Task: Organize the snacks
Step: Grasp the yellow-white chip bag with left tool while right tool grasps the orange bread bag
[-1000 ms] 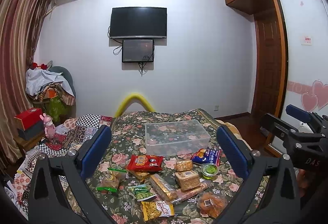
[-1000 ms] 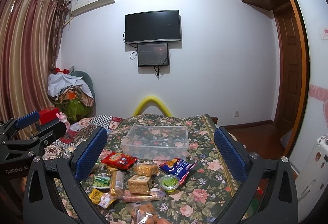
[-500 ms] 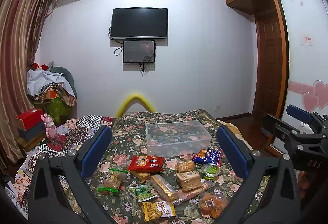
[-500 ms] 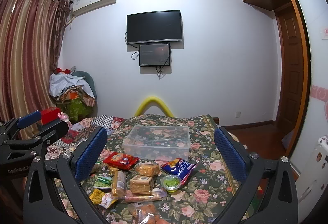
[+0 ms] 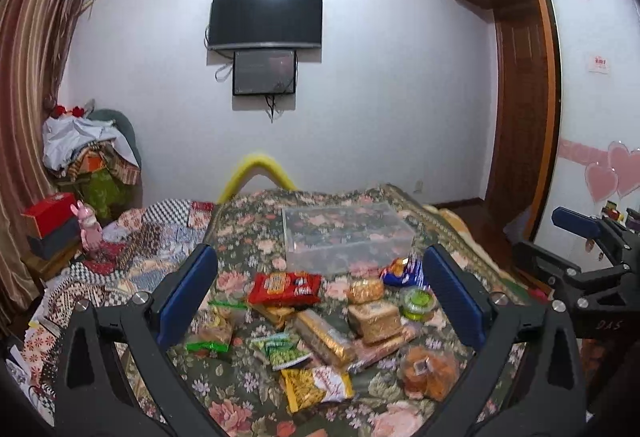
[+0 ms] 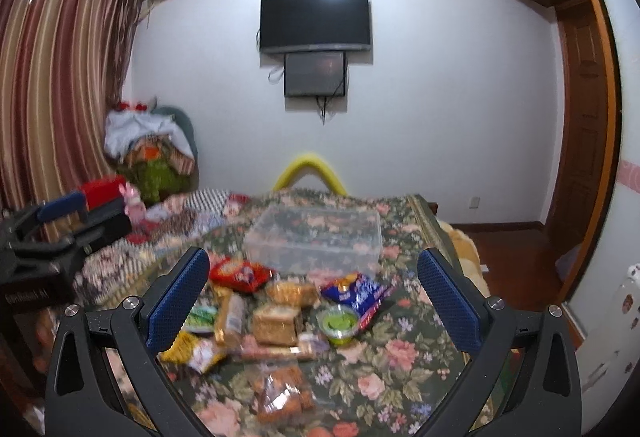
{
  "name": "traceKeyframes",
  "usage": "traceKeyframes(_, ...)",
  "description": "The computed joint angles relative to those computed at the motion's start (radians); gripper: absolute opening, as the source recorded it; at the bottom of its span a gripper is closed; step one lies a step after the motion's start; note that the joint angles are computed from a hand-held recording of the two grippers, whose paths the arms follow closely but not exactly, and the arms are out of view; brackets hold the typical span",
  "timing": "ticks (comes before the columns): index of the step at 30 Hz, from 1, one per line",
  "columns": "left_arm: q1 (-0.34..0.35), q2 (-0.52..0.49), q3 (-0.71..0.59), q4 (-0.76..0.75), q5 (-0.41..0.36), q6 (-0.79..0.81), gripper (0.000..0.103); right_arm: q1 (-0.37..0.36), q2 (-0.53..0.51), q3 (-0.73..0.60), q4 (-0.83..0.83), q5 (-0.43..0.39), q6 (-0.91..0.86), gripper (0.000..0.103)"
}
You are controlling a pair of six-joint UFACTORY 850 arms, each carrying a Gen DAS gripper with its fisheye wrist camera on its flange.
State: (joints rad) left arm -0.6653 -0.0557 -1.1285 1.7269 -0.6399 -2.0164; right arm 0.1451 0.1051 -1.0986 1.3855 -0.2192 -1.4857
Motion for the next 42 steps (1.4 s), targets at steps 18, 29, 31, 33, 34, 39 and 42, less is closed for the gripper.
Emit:
traceKeyframes(18,0.124,-0.108,0.020,-0.504,0.248,0.449,0.096,-0.028,-0.165,-0.074,-0.691,-0.300,0.716,0.084)
traceKeyframes(29,0.169,-0.240,-0.073,-1.079,0.325,1.002,0.096,-0.002,-0.242,-0.106,-0.738,-0.379,0.722,0.079)
traceKeyframes(31,0.174,-0.257,-0.086,-1.159,0.329,1.077,0.096,-0.002,-0.260,-0.118,-0.746,-0.400,0.729,0.077)
traceKeyframes(33,0.173,-0.273,-0.098,-1.172,0.324,1.094,0.096,0.000,-0.276,-0.129,-0.762,-0.418,0.744,0.073)
traceKeyframes(34,0.175,-0.280,-0.104,-1.201,0.327,1.122,0.096,0.001,-0.280,-0.133,-0.768,-0.424,0.751,0.072)
traceKeyframes(39,0.190,-0.311,-0.132,-1.297,0.327,1.194,0.089,-0.004,-0.301,-0.146,-0.779,-0.444,0.771,0.069)
traceKeyframes(42,0.206,-0.329,-0.147,-1.421,0.319,1.282,0.085,-0.005,-0.310,-0.150,-0.789,-0.446,0.783,0.064)
